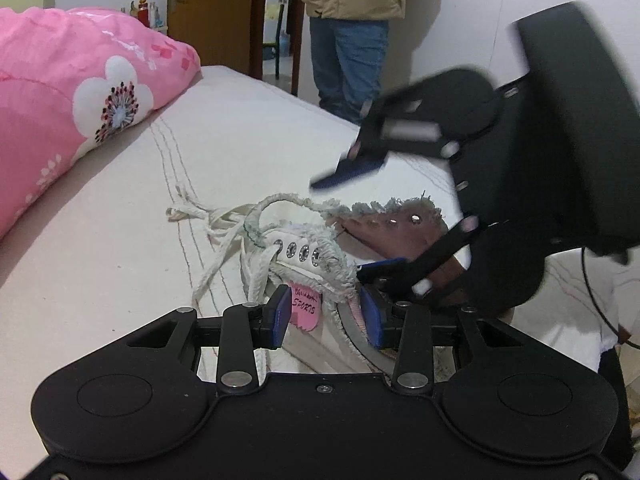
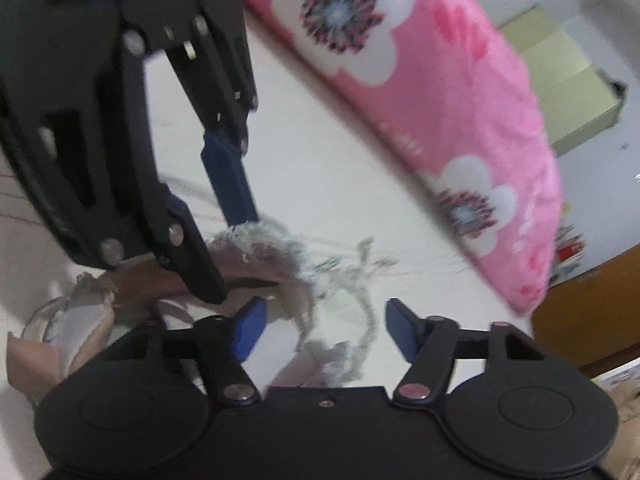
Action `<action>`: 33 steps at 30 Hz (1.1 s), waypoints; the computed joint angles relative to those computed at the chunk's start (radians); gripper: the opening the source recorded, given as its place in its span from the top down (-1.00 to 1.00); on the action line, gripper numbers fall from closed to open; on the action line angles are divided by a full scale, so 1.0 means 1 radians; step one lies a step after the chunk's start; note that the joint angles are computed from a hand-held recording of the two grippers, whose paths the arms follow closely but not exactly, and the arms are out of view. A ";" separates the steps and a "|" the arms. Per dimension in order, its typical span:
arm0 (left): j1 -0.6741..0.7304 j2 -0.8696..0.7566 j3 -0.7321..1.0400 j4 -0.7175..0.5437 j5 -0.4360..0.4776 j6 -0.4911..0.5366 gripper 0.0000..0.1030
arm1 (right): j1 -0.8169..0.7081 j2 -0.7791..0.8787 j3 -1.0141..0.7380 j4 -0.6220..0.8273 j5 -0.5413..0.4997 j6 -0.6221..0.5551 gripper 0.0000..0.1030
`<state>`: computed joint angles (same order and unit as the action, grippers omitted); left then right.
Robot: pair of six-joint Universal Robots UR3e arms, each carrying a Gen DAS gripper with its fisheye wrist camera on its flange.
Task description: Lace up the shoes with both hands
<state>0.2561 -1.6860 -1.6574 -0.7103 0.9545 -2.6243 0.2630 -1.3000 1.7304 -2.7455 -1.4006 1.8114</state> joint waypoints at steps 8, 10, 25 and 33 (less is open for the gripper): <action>0.014 -0.019 -0.009 0.027 -0.045 -0.007 0.26 | 0.012 0.072 0.025 -0.086 -0.015 0.030 0.82; 0.016 -0.023 -0.011 0.032 -0.051 -0.009 0.23 | 0.006 0.068 0.035 -0.092 -0.008 0.041 0.83; 0.005 -0.031 -0.014 0.050 -0.037 -0.046 0.07 | -0.056 0.123 0.273 -0.661 0.055 0.280 0.95; -0.003 -0.039 -0.011 0.063 -0.025 -0.064 0.04 | -0.089 0.132 0.327 -0.781 0.090 0.351 0.95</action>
